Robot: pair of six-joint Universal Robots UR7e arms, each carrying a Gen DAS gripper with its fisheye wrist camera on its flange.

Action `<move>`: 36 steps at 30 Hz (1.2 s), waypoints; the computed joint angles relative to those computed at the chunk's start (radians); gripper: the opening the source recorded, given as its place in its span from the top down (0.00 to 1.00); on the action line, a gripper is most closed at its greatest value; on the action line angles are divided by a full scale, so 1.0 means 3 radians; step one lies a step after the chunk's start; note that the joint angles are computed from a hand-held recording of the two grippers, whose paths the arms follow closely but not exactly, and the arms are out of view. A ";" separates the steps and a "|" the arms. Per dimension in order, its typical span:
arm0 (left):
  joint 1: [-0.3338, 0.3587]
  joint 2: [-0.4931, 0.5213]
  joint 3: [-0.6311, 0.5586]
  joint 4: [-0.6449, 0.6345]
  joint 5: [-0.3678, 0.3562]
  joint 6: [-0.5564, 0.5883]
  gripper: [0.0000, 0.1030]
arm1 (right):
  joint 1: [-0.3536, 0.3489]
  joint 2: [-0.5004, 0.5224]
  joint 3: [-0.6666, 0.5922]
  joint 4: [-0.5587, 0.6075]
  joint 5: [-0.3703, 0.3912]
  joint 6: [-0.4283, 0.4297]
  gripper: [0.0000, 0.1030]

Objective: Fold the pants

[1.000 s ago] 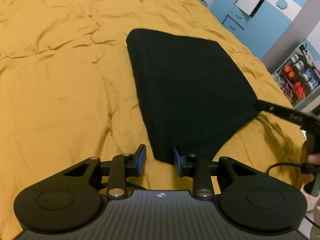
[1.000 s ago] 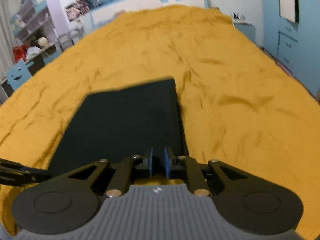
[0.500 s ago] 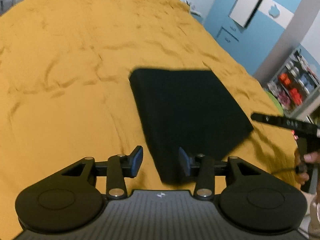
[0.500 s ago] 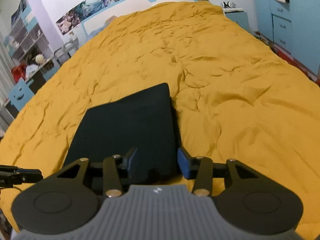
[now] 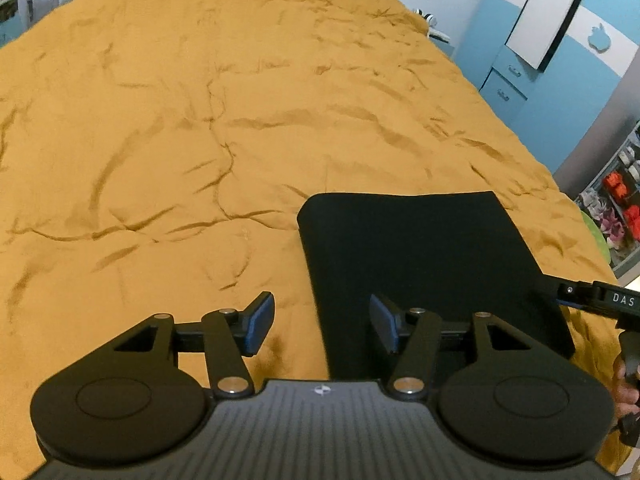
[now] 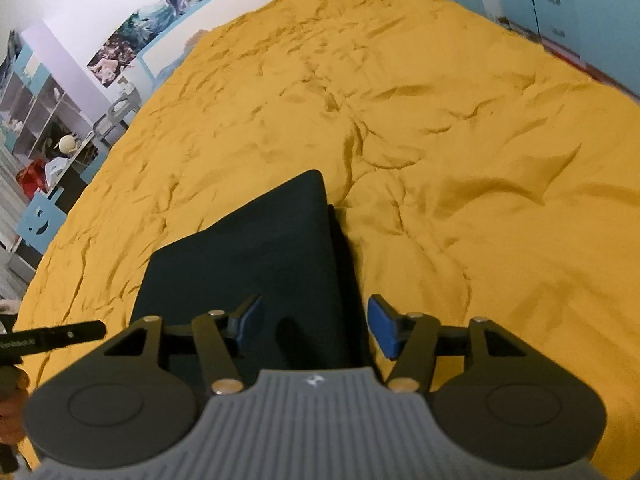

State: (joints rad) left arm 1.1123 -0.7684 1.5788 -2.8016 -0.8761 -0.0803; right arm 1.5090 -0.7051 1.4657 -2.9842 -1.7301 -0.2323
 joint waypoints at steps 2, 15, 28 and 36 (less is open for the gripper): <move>0.0052 0.0032 -0.0054 0.0017 -0.0095 -0.0034 0.37 | -0.0045 0.0046 -0.0108 0.0140 0.0078 0.0105 0.47; 0.0458 0.0207 -0.0388 0.0079 -0.1010 -0.0546 0.33 | -0.0349 0.0264 -0.0560 0.0709 0.0855 0.0645 0.46; 0.0539 0.0241 -0.0457 0.0024 -0.1313 -0.0586 0.74 | -0.0337 0.0274 -0.0572 0.0674 0.0976 0.0469 0.75; 0.0312 0.0143 -0.0321 -0.0163 -0.1043 -0.0239 0.81 | -0.0167 0.0122 -0.0383 0.0409 0.0828 0.0228 0.81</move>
State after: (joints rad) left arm 1.2060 -0.7256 1.4826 -2.8505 -1.1890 -0.1519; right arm 1.4588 -0.6685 1.3509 -2.8615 -1.4816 -0.1638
